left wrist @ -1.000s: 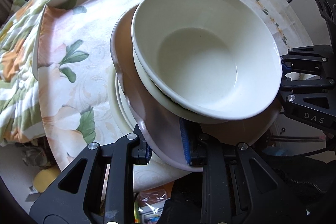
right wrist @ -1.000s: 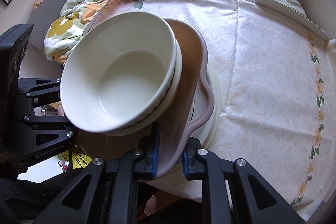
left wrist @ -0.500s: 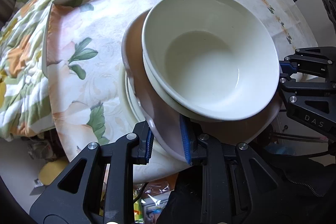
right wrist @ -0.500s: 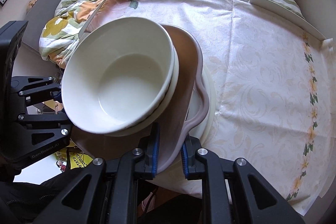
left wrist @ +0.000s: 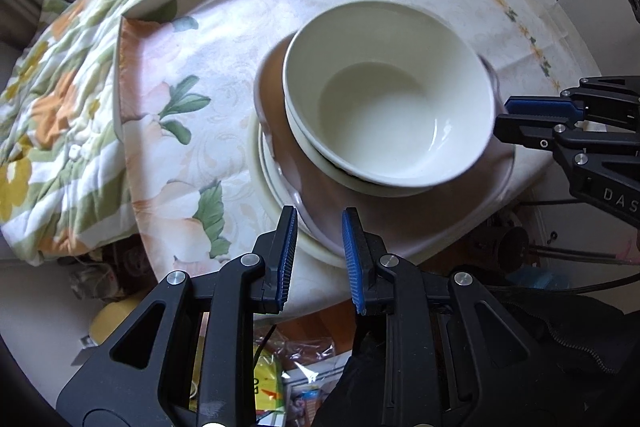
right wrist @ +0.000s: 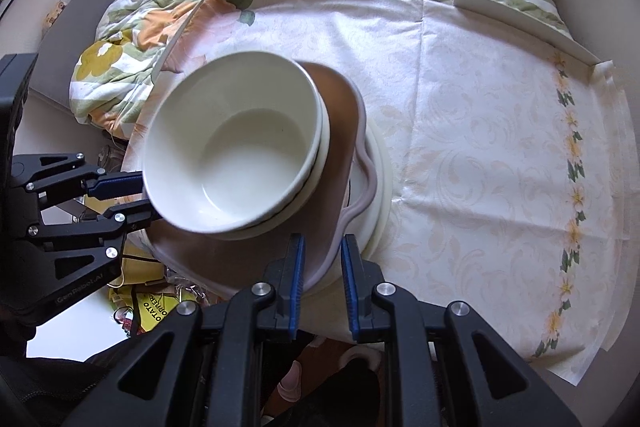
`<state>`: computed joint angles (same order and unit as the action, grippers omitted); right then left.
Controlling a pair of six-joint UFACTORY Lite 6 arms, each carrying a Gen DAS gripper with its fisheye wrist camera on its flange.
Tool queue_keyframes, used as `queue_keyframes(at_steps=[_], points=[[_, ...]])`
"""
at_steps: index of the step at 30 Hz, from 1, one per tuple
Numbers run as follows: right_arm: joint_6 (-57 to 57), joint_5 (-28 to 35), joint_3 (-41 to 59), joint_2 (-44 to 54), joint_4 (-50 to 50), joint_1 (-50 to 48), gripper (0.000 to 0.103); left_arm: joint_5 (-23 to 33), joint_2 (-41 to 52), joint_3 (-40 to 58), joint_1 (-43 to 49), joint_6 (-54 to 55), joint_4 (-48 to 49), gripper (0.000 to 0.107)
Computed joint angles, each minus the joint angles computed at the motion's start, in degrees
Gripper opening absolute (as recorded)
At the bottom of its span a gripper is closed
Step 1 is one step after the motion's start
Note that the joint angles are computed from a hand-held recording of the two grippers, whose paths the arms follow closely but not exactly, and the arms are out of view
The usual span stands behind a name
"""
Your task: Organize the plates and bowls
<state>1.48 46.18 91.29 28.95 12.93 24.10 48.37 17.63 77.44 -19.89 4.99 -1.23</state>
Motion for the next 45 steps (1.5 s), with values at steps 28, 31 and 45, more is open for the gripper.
queue_keyframes(at_steps=[28,31,45], points=[[61.93,29.68,-23.24,-68.34,-70.85,46.96,0.098,50.41,-34.63,6.33,-77.34,-87.65,67.47,0.103],[65.35,35.02,-25.25,-70.47,-73.90,53.66,0.098,55.52,-33.04,6.25,-82.13,-90.05,69.54,0.103],[72.52,47.92,-27.40,-73.96,-78.18,67.95,0.098,60.36,-27.17,11.16,-86.78,-91.45,71.56,0.103]])
